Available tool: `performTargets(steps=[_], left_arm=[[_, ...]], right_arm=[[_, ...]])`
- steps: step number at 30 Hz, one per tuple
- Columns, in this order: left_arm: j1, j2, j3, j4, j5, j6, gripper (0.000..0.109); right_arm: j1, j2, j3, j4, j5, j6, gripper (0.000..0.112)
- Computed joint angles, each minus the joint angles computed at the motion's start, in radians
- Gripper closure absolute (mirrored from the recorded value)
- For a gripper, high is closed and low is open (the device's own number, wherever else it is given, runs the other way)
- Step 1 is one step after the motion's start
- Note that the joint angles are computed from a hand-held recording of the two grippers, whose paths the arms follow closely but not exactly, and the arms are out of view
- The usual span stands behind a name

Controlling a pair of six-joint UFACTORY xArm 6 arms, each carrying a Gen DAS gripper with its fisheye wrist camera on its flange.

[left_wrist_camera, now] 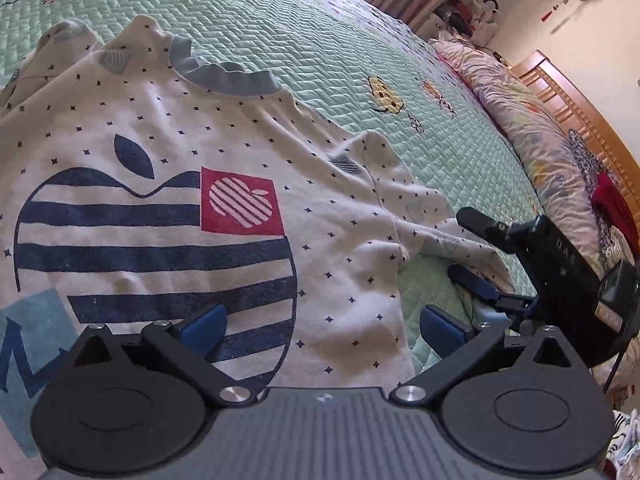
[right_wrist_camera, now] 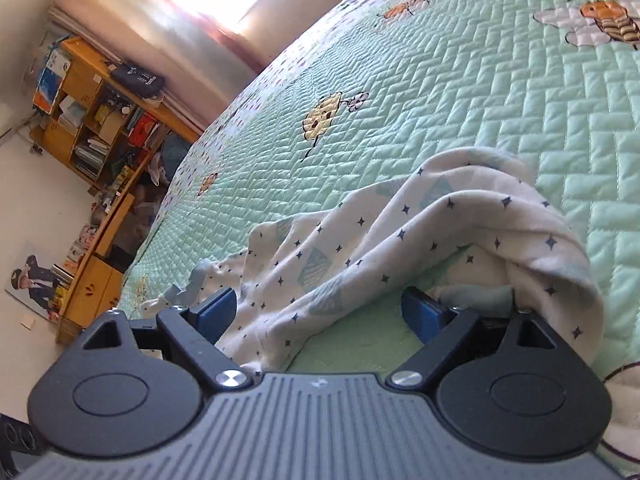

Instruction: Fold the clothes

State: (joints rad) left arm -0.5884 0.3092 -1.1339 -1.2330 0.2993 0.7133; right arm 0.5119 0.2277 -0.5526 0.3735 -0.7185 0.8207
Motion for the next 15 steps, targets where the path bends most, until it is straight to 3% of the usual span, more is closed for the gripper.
performTargets(steps=[4, 7, 11, 12, 14, 15], left_arm=[[-0.011, 0.0, 0.005, -0.009, -0.021, 0.018, 0.006], [-0.01, -0.001, 0.004, 0.016, -0.018, 0.004, 0.006], [0.004, 0.011, -0.027, -0.07, 0.019, 0.043, 0.006], [0.002, 0.018, -0.037, -0.082, 0.019, 0.043, 0.006], [-0.005, 0.034, -0.055, -0.077, 0.008, 0.027, 0.006], [-0.012, 0.04, -0.062, -0.069, -0.001, 0.021, 0.006]], right_arm=[[-0.046, 0.049, -0.028, -0.089, -0.049, 0.087, 0.009], [-0.058, 0.081, -0.069, -0.083, -0.058, 0.069, 0.009], [-0.065, 0.102, -0.093, -0.047, -0.074, -0.008, 0.011], [-0.065, 0.108, -0.101, -0.028, -0.073, -0.035, 0.016], [-0.069, 0.119, -0.106, 0.008, -0.078, -0.073, 0.036], [-0.083, 0.128, -0.102, -0.01, -0.091, -0.054, 0.053]])
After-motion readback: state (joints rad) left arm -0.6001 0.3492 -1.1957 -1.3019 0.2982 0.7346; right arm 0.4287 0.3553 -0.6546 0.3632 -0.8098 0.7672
